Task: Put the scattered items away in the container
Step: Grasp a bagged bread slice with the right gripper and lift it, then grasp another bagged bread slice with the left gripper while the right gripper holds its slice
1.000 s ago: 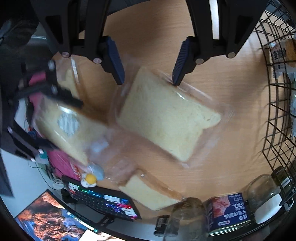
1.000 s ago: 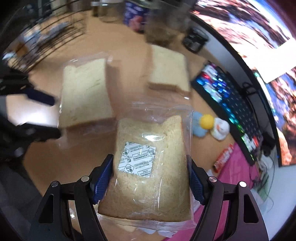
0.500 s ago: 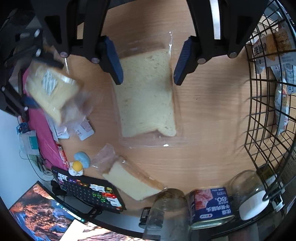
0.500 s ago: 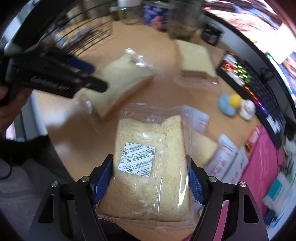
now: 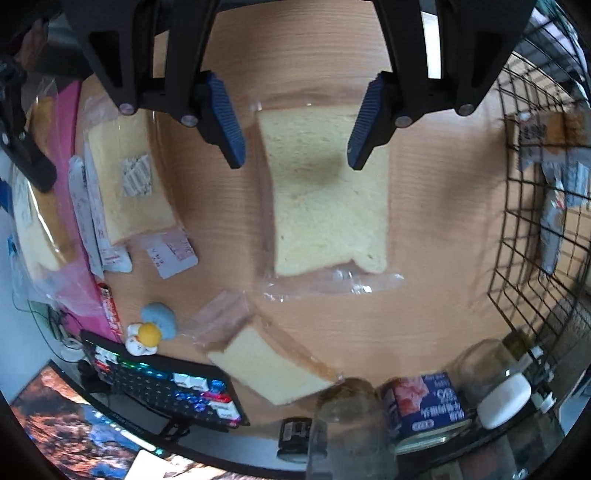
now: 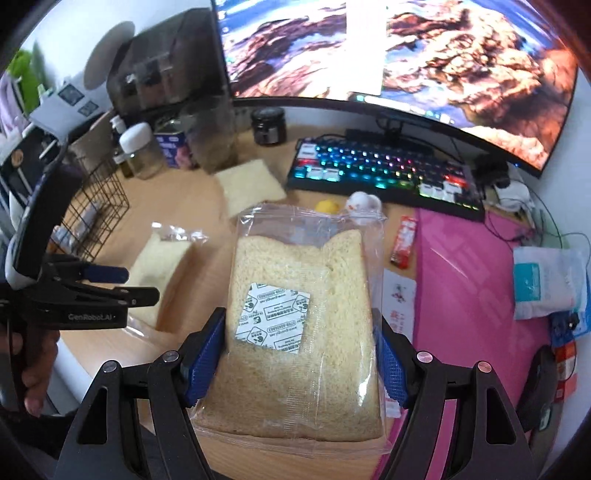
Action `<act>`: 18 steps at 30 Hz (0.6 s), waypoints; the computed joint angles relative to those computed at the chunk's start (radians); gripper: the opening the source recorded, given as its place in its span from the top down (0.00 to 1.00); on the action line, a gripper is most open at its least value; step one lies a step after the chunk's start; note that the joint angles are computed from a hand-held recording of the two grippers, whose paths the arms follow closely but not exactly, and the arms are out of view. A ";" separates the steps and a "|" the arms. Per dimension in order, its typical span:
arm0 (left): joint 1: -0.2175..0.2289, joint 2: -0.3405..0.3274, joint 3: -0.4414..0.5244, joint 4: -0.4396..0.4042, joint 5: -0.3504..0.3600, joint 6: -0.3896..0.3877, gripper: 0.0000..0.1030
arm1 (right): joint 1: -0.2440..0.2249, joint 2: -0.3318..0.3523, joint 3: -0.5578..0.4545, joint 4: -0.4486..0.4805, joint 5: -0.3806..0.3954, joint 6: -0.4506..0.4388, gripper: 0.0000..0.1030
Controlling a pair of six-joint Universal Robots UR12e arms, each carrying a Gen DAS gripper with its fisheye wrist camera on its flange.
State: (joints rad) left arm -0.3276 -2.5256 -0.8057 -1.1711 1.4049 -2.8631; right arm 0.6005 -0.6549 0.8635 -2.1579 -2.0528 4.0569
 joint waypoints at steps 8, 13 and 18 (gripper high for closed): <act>-0.004 -0.003 -0.015 0.064 0.051 -0.101 0.36 | -0.007 -0.041 0.092 -0.084 0.023 -0.024 0.27; -0.001 -0.007 -0.007 0.088 0.076 -0.120 0.36 | -0.010 -0.039 0.098 -0.112 0.031 -0.037 0.27; -0.002 -0.017 -0.001 0.075 0.066 -0.107 0.25 | -0.012 -0.032 0.090 -0.122 0.041 -0.048 0.27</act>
